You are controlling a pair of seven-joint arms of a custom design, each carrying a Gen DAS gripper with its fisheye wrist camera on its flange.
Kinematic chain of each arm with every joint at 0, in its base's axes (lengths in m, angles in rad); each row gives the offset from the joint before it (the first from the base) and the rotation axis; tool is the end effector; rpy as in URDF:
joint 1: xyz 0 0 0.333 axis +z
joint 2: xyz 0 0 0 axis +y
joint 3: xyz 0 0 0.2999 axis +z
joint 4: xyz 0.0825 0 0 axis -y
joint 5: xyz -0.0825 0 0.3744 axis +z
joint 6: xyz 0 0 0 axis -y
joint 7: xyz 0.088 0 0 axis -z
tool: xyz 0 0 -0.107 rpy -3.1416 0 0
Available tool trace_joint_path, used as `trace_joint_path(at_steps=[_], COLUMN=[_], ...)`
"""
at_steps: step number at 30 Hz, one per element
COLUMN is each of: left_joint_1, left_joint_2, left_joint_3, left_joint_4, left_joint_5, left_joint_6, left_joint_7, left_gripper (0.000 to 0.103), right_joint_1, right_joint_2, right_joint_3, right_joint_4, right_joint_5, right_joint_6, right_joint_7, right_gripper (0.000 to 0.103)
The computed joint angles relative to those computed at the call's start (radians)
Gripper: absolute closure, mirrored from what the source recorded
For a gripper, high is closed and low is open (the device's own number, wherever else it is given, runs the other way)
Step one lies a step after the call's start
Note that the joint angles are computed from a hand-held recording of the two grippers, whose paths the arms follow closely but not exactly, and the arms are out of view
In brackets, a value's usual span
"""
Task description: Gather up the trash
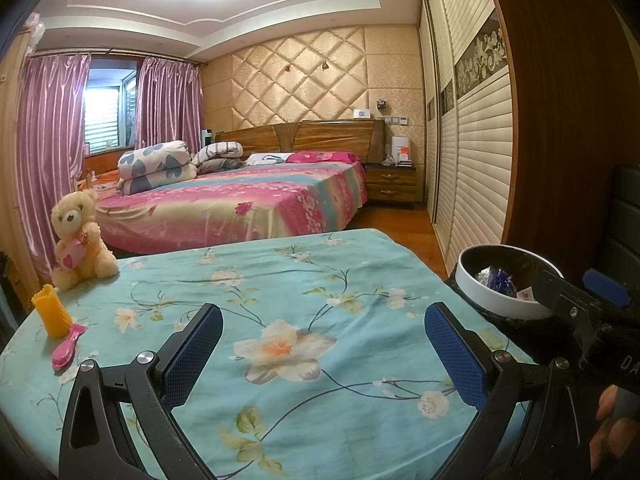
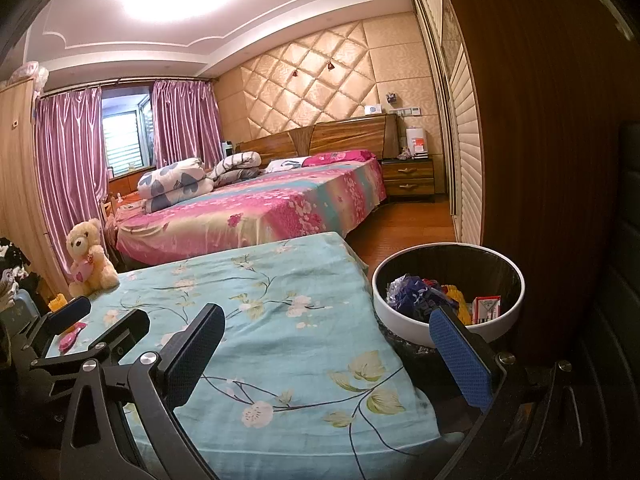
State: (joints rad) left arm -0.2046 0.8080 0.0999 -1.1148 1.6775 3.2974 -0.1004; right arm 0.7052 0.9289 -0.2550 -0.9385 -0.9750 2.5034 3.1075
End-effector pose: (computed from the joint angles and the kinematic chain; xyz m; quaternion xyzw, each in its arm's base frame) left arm 0.7150 -0.2051 0.3811 -0.4906 0.6643 -0.4451 0.3462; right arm 0.6764 0.4357 0.3896 -0.5106 0.6751 -0.3874 0.3653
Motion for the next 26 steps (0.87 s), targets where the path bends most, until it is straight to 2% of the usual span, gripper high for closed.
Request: trace_joint_path(at_steps=[3,13,18,20,21,23,25,26], left_joint_1=[-0.001,-0.012,-0.016,-0.026,-0.026,-0.003,0.001,0.021], left_joint_2=[-0.002,-0.001,-0.003,0.000,0.000,-0.002,-0.003,-0.001], left_joint_3=[0.001,0.020,0.027,0.046,0.047,0.012,0.007,-0.023], left_joint_4=[-0.009,-0.003,-0.016,-0.014,-0.019,-0.047,-0.060,-0.068], left_joint_5=[-0.032,-0.021,-0.062,-0.070,-0.092,-0.199,-0.248,-0.290], left_joint_6=[0.000,0.008,0.007,0.016,0.016,0.006,0.006,-0.003], left_joint_7=[0.031,0.008,0.046,0.039,0.060,0.191,0.240,0.300], left_gripper=[0.001,0.001,0.001,0.001,0.001,0.001,0.001,0.001], right_joint_1=[0.000,0.000,-0.003,-0.004,-0.005,-0.011,-0.016,-0.021], right_joint_2=[-0.004,-0.002,-0.003,0.001,0.004,0.011,0.025,0.038], right_joint_3=[0.000,0.001,0.004,0.007,0.010,0.018,0.023,0.029], right_joint_4=[-0.007,-0.002,-0.004,0.002,0.008,0.022,0.043,0.064], right_joint_5=[-0.001,0.001,0.005,0.011,0.015,0.032,0.050,0.066], right_joint_6=[0.003,0.000,0.003,0.000,-0.002,-0.004,-0.008,-0.015], right_joint_7=[0.002,0.000,-0.004,-0.011,-0.016,-0.035,-0.054,-0.071], right_gripper=[0.000,0.000,0.000,0.000,0.000,0.000,0.000,0.000])
